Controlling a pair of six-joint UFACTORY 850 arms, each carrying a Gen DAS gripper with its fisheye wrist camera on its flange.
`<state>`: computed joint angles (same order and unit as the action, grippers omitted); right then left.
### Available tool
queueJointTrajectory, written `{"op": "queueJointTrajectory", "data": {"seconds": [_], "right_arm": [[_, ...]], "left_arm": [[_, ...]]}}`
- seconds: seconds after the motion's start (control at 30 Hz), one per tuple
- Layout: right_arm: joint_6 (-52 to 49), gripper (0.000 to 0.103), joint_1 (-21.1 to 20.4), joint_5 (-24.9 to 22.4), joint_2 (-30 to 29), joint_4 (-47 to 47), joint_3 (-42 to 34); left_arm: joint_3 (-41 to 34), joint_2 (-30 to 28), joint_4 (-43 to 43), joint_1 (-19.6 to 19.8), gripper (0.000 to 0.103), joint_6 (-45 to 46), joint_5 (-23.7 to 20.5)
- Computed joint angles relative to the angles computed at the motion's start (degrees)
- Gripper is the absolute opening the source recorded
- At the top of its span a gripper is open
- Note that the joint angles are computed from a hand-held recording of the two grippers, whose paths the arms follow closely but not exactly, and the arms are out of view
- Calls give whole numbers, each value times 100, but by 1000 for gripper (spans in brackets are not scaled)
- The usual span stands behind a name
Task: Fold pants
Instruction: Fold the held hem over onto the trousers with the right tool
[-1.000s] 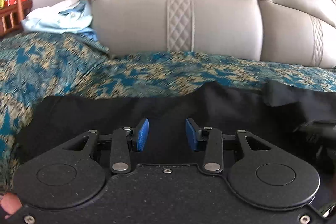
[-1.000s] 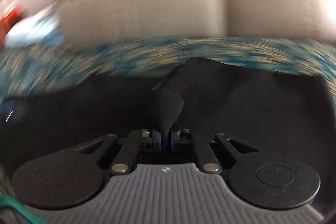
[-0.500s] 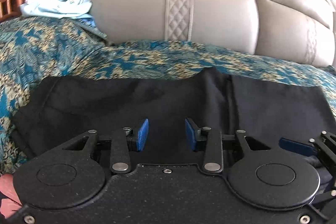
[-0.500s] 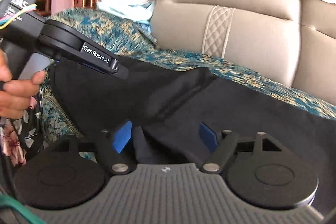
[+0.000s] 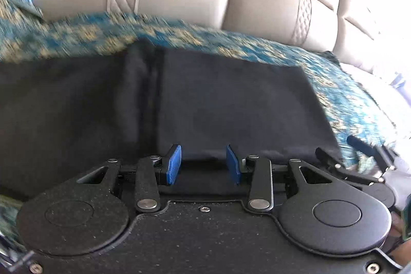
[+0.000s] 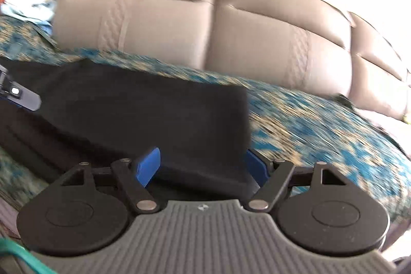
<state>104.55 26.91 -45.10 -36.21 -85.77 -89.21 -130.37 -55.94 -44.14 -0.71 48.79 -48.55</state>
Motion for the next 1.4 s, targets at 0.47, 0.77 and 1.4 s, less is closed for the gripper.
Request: {"op": "queueJointTrajectory", "data": {"seconds": [0.47, 0.77, 1.4], "right_arm": [[-596, 71, -105, 440, -298, 99, -301], [-730, 11, 40, 557, -302, -263, -290], [-1158, 33, 172, 949, -167, 409, -315]], "left_arm": [[-1315, -920, 48, 21, 50, -2080, -373], [379, 5, 84, -234, 54, -1458, 1167], [1239, 535, 1251, -304, 9, -1731, 2249]]}}
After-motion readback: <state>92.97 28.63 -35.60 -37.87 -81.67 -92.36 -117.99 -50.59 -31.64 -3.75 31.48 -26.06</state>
